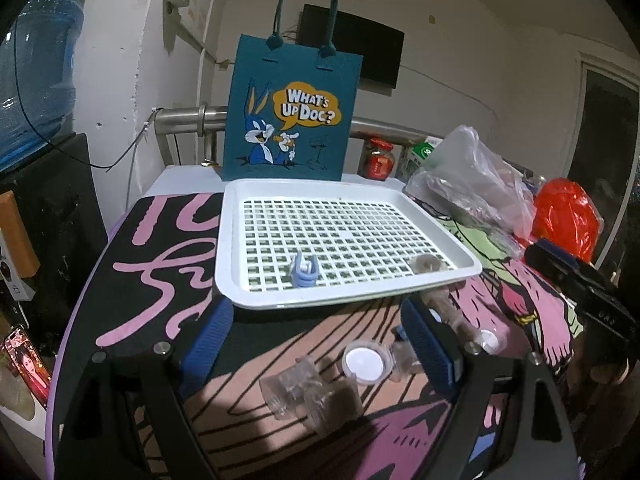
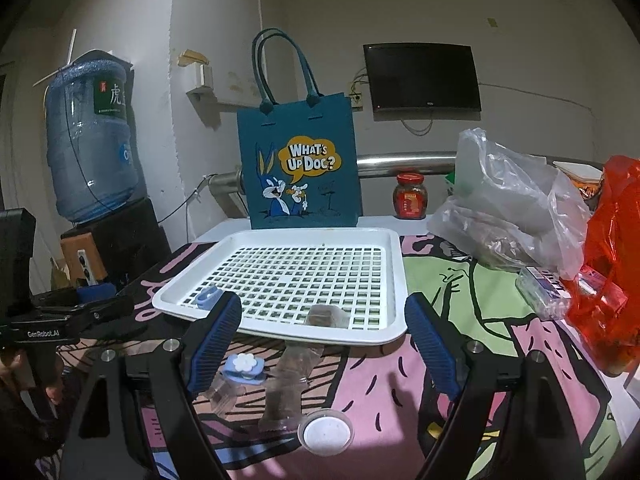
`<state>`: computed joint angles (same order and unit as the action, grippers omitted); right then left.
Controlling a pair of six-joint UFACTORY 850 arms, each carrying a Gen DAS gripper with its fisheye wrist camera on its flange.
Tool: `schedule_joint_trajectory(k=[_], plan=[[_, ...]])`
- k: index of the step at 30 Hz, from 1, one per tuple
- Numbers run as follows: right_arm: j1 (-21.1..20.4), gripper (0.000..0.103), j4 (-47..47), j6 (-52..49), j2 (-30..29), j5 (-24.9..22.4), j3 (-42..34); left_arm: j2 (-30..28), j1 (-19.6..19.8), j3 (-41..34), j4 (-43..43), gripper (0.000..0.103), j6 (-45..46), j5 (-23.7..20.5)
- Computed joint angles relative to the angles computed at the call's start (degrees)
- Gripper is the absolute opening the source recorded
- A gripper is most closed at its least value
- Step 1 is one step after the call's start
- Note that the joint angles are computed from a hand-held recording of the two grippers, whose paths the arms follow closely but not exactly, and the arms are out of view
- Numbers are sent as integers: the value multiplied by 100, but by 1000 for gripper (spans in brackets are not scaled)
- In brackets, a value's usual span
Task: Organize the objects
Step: 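Withdraw both tools from the tray back toward the remaining items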
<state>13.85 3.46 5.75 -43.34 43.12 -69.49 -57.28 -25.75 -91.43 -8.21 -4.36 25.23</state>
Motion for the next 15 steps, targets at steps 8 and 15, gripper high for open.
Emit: schedule_joint_trajectory(k=[8, 15], plan=[[28, 84, 28, -7, 13, 2, 117, 47, -117, 171, -620, 87, 789, 92], [81, 84, 130, -203, 43, 20, 218, 36, -209, 226, -1228, 87, 1504, 130]])
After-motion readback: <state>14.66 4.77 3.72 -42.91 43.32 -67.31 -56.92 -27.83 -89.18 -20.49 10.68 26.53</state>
